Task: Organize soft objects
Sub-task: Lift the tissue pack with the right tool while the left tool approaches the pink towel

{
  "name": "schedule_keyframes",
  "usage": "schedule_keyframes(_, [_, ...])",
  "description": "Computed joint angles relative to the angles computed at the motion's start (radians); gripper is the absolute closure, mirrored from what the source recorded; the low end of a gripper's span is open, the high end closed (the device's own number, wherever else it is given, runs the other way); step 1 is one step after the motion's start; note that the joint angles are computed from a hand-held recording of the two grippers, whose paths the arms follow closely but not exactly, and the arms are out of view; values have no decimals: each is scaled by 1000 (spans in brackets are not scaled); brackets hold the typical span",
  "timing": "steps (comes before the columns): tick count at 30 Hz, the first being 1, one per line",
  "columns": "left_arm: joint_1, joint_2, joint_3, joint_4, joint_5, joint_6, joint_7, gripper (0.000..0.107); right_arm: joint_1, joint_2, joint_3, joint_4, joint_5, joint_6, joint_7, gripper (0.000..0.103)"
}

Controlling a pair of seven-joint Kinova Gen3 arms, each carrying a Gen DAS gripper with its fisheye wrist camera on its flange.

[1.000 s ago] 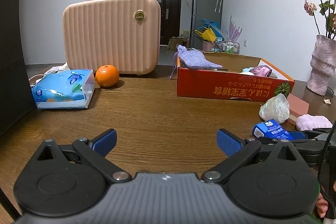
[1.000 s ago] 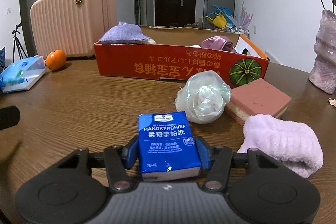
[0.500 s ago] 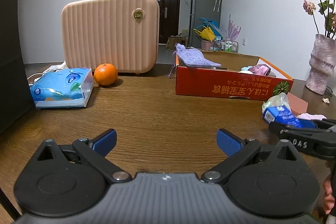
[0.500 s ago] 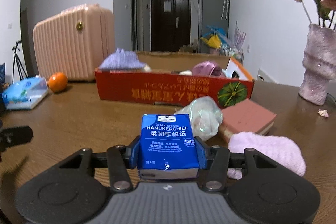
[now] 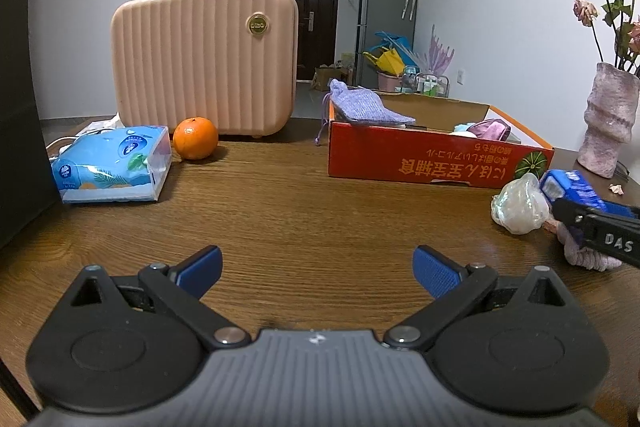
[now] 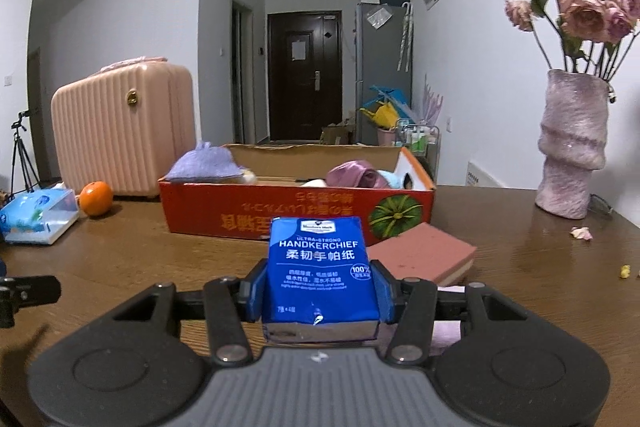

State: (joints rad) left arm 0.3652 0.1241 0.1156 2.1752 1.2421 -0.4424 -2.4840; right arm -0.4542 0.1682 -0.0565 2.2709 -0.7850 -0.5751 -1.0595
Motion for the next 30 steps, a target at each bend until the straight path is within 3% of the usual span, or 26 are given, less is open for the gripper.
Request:
schedule_keyframes(16, [14,19,5,-17,7,-3,5,4,82,-37,4,58,95,-36,-94,52])
schedule_keyframes(30, [107,108,51,-140,139,-15,-99,4,212,-70,31,86,278,-4,-234,52])
